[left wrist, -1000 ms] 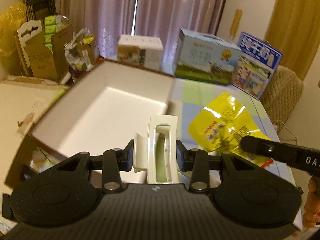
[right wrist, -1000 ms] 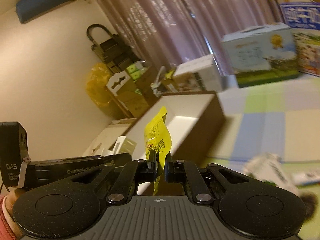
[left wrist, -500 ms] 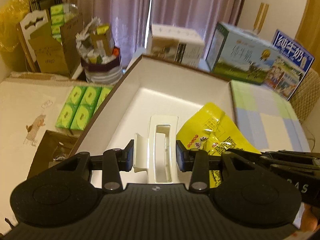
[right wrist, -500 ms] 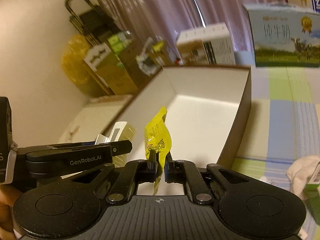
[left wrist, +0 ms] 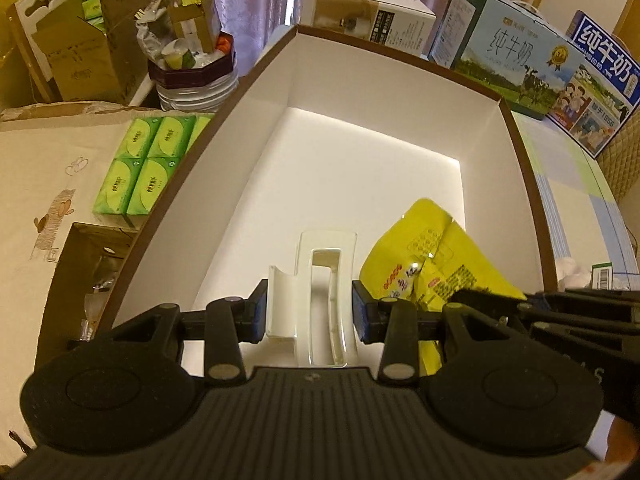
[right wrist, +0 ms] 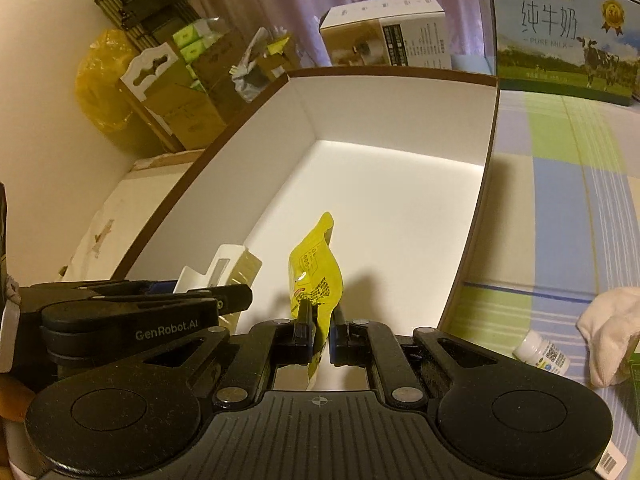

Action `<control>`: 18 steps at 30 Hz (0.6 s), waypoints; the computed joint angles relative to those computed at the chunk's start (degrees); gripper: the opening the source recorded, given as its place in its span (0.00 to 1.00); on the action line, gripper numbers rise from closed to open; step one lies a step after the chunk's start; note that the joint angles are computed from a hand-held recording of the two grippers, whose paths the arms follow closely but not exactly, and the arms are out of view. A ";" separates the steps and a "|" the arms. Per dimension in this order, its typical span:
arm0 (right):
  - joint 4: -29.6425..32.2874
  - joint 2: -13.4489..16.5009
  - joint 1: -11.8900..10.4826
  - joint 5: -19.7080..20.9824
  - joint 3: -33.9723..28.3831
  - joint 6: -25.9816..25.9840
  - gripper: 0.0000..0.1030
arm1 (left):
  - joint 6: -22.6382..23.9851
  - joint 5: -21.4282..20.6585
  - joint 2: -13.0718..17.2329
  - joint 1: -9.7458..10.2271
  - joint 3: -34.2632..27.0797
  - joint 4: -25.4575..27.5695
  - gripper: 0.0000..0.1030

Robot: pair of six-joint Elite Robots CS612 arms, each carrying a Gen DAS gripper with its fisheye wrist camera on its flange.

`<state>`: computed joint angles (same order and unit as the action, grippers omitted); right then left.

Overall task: Organize objects
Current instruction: 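Carry the clip and yellow packet with both grippers over the brown box, then open both grippers to drop the clip and packet into the box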

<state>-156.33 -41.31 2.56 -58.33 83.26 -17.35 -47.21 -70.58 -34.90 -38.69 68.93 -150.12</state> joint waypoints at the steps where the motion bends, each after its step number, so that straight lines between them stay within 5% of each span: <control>1: -0.08 -0.01 0.05 -0.21 0.01 0.09 0.03 | 0.32 -0.12 0.06 0.03 -0.03 -0.10 0.35; 14: -1.55 -0.97 0.23 -0.53 1.03 0.65 0.03 | 1.43 1.42 -1.10 -0.15 1.51 -2.20 0.55; 18: -2.21 -1.36 0.25 -0.59 1.58 0.11 0.12 | 0.94 2.20 -1.67 -0.30 2.47 -2.70 0.60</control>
